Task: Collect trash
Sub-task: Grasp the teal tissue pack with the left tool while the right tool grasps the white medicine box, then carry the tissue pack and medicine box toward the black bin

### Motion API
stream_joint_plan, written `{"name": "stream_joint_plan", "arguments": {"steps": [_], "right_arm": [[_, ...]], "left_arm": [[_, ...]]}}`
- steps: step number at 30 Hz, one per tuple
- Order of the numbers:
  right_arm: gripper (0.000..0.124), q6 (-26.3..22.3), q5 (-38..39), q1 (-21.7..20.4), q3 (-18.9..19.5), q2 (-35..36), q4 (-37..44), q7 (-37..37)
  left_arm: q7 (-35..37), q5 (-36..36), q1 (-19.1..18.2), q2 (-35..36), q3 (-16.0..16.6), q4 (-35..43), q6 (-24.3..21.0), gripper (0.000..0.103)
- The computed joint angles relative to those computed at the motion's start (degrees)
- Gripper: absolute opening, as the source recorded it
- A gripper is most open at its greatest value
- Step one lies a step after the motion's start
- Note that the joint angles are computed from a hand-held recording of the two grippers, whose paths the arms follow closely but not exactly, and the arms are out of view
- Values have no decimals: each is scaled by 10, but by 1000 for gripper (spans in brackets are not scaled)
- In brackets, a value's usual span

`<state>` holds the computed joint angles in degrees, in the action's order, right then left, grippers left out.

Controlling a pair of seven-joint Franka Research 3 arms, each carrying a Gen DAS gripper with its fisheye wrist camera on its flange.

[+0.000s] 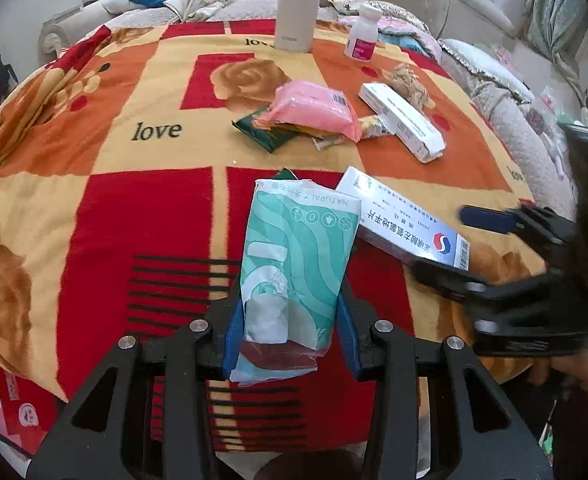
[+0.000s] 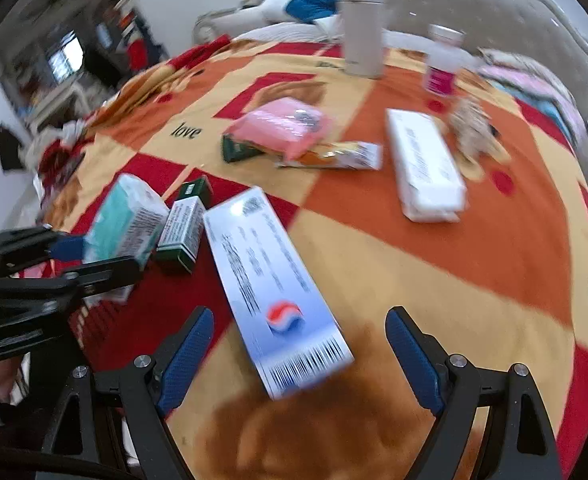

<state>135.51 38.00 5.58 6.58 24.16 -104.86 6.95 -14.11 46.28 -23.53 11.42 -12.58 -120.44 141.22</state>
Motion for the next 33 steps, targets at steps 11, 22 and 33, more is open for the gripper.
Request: {"name": "stream_joint_plan", "arguments": {"steps": [11,22,33], "right_arm": [[49,28,38,-18,4,11,10,3],[49,13,49,-56,-23,13,30,39],[53,-7,9,-59,-18,38,53,74]], "left_arm": [[-16,23,-4,17,3,30,15,38],[53,8,-31,108,22,156,18,38],[100,-42,-51,146,37,195,12,38]]}}
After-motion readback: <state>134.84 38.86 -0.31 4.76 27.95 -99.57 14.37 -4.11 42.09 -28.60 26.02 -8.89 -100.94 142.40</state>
